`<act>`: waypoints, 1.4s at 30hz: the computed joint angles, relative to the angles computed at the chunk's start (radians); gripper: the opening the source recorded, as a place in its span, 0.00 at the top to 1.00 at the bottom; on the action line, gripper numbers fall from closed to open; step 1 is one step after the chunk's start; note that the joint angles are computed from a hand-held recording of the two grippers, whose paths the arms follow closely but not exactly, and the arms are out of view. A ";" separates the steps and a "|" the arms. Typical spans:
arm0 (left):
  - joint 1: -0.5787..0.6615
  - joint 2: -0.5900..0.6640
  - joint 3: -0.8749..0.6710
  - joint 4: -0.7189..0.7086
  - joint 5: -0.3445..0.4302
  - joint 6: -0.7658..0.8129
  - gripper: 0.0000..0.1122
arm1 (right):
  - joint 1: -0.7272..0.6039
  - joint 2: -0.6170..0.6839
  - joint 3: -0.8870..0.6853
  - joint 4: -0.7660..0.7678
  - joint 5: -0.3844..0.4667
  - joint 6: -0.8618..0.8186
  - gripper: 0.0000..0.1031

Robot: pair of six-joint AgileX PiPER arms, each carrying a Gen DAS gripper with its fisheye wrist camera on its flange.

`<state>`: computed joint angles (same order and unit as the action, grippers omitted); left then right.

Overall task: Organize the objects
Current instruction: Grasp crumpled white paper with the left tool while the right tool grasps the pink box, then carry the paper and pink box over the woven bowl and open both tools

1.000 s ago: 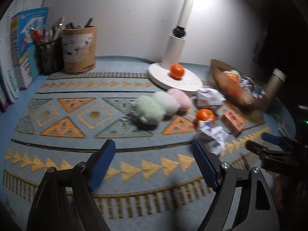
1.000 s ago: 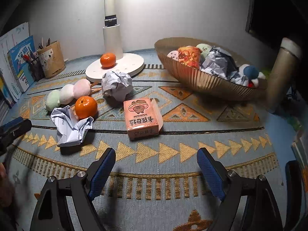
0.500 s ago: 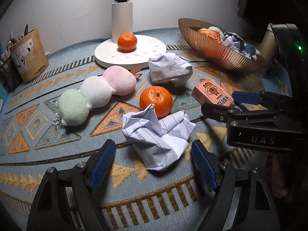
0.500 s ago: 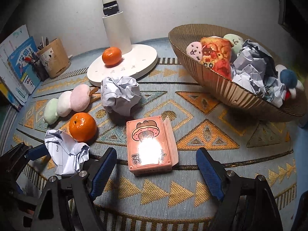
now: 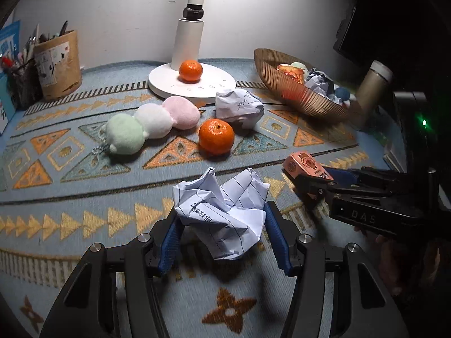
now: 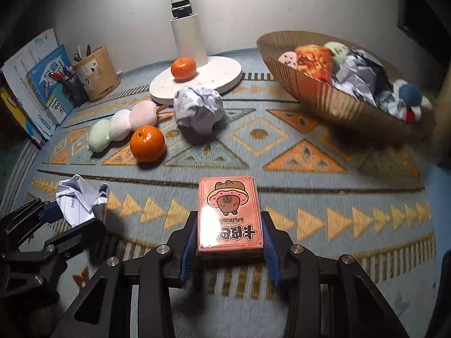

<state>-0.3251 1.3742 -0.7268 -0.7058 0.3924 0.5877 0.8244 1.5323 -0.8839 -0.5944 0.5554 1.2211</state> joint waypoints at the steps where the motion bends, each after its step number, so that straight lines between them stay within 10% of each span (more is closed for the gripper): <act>1: 0.014 -0.021 0.029 -0.041 -0.004 0.037 0.52 | 0.031 -0.023 0.029 -0.045 0.008 0.067 0.60; 7: 0.052 -0.053 0.100 -0.202 -0.017 0.200 0.52 | 0.134 -0.041 0.058 -0.119 0.083 0.180 0.59; 10: 0.104 -0.034 0.097 -0.324 0.053 0.336 0.52 | 0.118 -0.081 0.096 -0.088 0.018 0.177 0.36; 16: 0.137 -0.027 0.104 -0.408 0.088 0.413 0.52 | 0.147 -0.026 0.044 -0.124 0.098 0.210 0.37; 19: 0.100 -0.040 0.109 -0.370 0.046 0.379 0.52 | 0.190 0.031 -0.019 -0.149 0.190 0.204 0.61; 25: 0.054 -0.045 0.069 -0.215 0.040 0.232 0.52 | 0.152 -0.084 0.063 -0.109 0.025 0.167 0.61; 31: -0.032 -0.027 -0.151 -0.008 0.098 0.035 0.52 | 0.068 -0.270 0.062 -0.086 0.091 0.098 0.61; 37: -0.181 0.194 -0.517 0.257 0.126 -0.228 0.52 | -0.142 -0.322 -0.053 -0.090 0.176 -0.034 0.61; 42: -0.240 0.434 -0.823 0.328 0.176 -0.346 0.52 | -0.417 -0.247 -0.147 0.059 0.088 -0.225 0.61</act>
<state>-0.5656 1.8078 -1.5497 -0.3776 0.5686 0.2422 0.4070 1.2853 -1.0305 -0.5357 0.6433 0.9962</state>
